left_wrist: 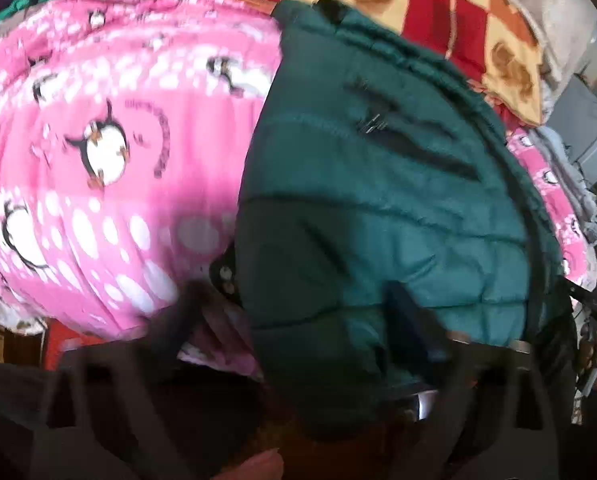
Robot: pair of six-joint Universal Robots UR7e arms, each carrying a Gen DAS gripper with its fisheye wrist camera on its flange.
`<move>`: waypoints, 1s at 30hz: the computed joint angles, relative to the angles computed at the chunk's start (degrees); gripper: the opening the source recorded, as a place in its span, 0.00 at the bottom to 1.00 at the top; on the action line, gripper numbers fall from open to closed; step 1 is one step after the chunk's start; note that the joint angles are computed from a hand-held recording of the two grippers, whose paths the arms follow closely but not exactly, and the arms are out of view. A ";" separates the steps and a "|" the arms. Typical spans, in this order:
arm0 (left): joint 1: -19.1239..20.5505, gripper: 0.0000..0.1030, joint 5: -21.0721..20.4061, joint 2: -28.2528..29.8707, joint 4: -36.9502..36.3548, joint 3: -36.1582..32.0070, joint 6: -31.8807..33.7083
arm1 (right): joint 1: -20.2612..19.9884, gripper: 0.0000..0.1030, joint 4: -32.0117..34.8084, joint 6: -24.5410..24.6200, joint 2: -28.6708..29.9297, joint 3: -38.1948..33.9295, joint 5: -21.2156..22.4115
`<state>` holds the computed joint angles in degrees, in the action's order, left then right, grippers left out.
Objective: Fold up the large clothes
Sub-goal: 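Lift the hem with both tools and fold it toward the collar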
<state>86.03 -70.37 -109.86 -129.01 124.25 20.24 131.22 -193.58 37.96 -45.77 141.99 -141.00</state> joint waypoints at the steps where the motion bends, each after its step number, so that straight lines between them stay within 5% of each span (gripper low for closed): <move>1: 0.19 1.00 0.01 0.56 0.62 -0.32 -0.73 | -0.62 0.60 -1.13 -0.83 -0.19 0.49 1.85; 4: 0.55 1.00 -3.17 0.42 1.93 -0.98 -1.49 | -1.57 0.54 -7.12 -7.14 0.77 1.17 7.85; 7: -1.13 1.00 -5.63 -1.62 2.55 0.17 1.62 | -0.52 0.52 -11.99 -11.73 2.15 1.30 8.58; 10: -2.37 1.00 -1.97 -0.53 2.68 0.79 0.62 | -2.20 0.42 -12.29 -9.44 1.56 2.31 9.85; 20: -1.91 1.00 -0.65 1.50 5.34 -0.58 -4.10 | -1.78 0.34 -9.08 -10.56 1.40 0.84 8.98; 22: -2.51 0.87 -1.08 0.13 7.85 -1.76 -6.82 | -0.19 0.17 -12.96 -13.54 2.26 0.92 8.34; 24: -4.10 0.40 -0.99 -2.72 7.64 -1.34 -5.82 | 2.38 0.12 -19.74 -17.56 3.87 1.02 7.39; 26: -5.59 0.14 -0.47 -4.31 8.36 -1.69 -4.94 | 4.66 0.11 -24.73 -20.47 4.88 1.10 6.46; 30: -7.44 0.11 -3.26 -7.76 11.51 -3.62 -2.93 | 7.36 0.10 -28.92 -22.19 5.46 0.80 6.23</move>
